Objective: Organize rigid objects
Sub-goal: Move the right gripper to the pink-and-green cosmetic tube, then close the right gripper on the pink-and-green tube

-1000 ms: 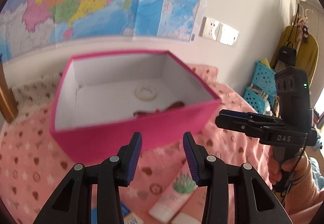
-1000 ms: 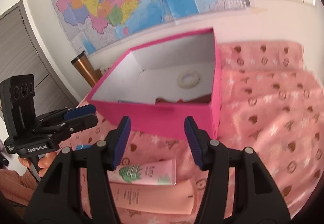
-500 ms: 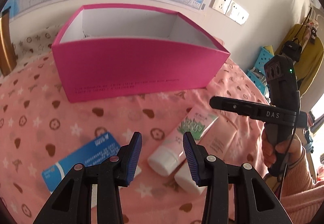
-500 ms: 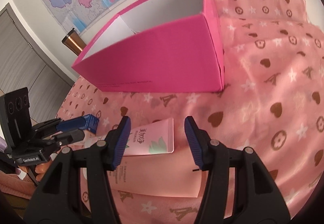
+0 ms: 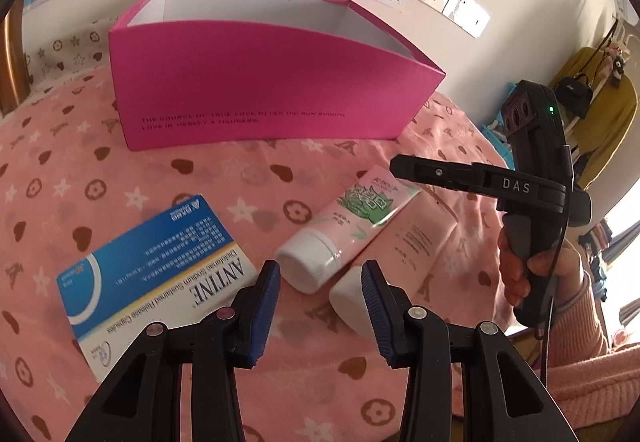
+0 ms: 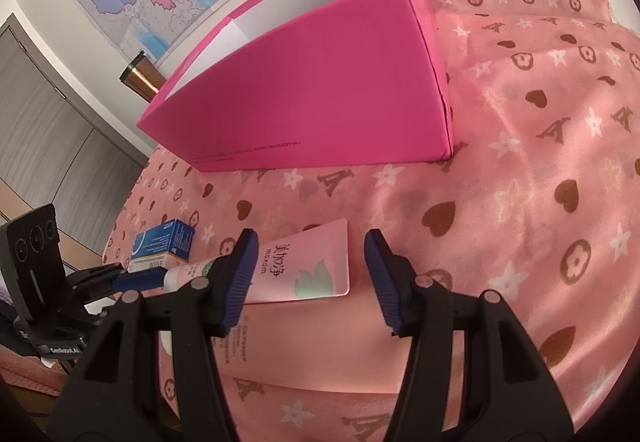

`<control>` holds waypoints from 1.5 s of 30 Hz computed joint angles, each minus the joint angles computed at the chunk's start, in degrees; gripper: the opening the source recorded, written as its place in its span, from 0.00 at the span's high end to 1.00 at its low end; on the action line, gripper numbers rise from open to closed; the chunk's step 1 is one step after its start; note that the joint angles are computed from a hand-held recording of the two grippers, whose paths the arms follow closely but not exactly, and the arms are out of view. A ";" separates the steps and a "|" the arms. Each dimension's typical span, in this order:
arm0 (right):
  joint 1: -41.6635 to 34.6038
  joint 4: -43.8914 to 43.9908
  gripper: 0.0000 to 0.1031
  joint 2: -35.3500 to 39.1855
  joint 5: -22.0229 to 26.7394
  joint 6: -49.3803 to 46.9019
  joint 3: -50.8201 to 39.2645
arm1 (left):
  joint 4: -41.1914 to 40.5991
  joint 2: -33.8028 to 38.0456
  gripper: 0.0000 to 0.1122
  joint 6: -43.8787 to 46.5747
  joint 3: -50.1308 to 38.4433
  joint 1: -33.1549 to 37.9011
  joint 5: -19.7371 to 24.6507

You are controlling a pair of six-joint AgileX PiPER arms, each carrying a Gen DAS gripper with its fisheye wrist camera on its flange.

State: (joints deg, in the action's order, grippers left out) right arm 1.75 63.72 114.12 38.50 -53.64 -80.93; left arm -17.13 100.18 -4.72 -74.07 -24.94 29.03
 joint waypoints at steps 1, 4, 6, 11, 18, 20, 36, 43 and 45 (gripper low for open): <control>0.03 -0.08 0.45 0.13 0.15 0.11 -0.12 | -0.13 -0.01 0.62 0.13 0.10 -0.03 -0.05; 0.12 -0.16 0.45 0.38 0.20 0.20 -0.21 | -1.01 0.18 0.62 0.83 -0.17 0.04 0.06; -0.04 0.25 0.45 0.64 0.69 -0.12 -0.27 | -1.19 0.48 0.62 0.93 -0.64 0.06 0.40; 0.17 0.57 0.45 0.83 0.70 -0.48 -0.28 | -2.37 1.25 0.63 2.61 -1.90 -0.04 1.23; 0.96 -1.01 0.45 0.14 -0.51 -0.34 0.28 | -2.45 3.21 0.64 2.82 -4.71 0.11 2.15; 0.82 -0.49 0.45 -0.07 -0.69 -0.79 0.73 | -3.30 3.85 0.64 3.36 -5.33 0.48 2.42; -0.25 1.82 0.45 -1.23 -2.13 -3.14 3.08 | 2.92 10.09 0.64 -1.86 -14.55 0.92 4.91; 0.18 1.24 0.45 -1.36 -2.82 -3.04 3.13 | 4.42 10.62 0.64 -2.81 -15.82 1.15 5.59; 0.26 1.00 0.46 -1.49 -3.32 -3.08 3.29 | 4.17 10.64 0.64 -2.67 -15.87 1.27 5.66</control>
